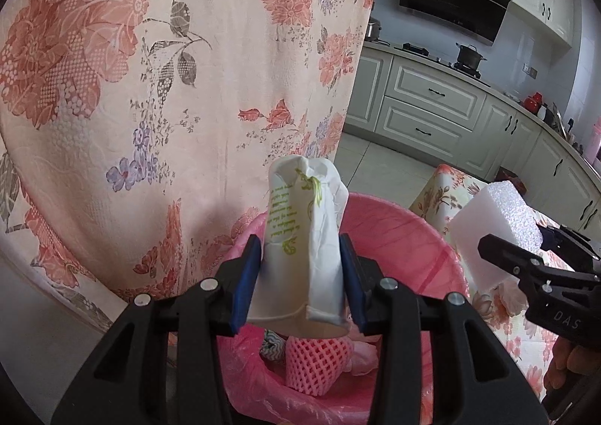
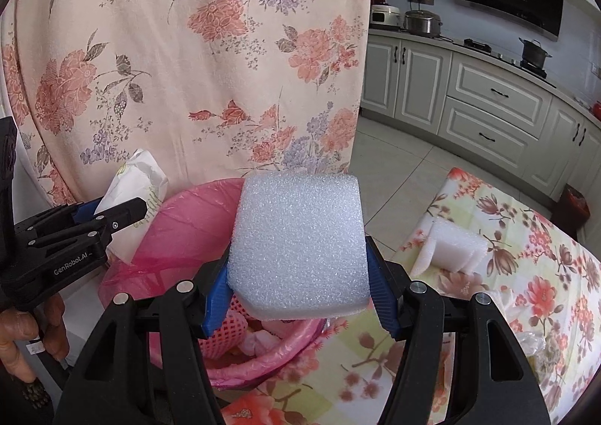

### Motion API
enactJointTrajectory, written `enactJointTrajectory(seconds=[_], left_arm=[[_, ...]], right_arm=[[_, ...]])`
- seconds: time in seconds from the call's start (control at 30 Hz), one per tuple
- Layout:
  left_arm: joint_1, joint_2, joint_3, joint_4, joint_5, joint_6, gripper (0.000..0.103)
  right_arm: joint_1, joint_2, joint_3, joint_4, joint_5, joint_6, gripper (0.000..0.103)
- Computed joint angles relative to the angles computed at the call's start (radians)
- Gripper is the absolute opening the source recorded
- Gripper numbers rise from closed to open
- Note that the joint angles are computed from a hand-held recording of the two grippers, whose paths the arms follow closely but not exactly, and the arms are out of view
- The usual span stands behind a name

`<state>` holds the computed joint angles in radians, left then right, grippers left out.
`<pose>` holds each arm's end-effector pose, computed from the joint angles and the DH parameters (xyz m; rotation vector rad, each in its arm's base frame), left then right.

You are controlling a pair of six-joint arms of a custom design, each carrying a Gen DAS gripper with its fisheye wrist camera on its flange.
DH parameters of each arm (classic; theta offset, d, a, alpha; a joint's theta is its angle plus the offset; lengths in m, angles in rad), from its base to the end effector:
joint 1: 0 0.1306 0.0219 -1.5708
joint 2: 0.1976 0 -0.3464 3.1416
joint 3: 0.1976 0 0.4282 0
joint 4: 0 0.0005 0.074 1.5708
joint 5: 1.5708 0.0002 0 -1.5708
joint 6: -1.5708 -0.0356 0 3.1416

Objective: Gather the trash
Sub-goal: 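Carry the paper packet and foam block over the pink bin while both grippers release them, then move both open grippers back over the table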

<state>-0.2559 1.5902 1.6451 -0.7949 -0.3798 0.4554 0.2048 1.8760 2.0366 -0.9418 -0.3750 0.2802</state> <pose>0.5865 -0.1403 0.4200 -0.4120 2.2101 0.0596 0.6705 0.1521 0.4270 -0.7324 2.1998 0.4019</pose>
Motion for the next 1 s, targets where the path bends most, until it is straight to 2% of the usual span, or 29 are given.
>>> enactJointTrajectory(seconds=[0.4, 0.47, 0.53, 1.0], left_arm=[[0.019, 0.022, 0.03, -0.001, 0.017, 0.0, 0.043], [0.021, 0.024, 0.029, -0.002, 0.022, 0.004, 0.049], [0.022, 0.022, 0.024, 0.0, 0.023, 0.006, 0.051], [0.0, 0.025, 0.025, -0.006, 0.024, -0.004, 0.051]], right_arm=[[0.027, 0.067, 0.083, -0.021, 0.012, 0.008, 0.061], [0.027, 0.066, 0.079, -0.016, 0.017, 0.009, 0.065], [0.025, 0.063, 0.07, -0.006, 0.024, 0.009, 0.071], [-0.013, 0.017, -0.006, 0.025, 0.019, -0.011, 0.071]])
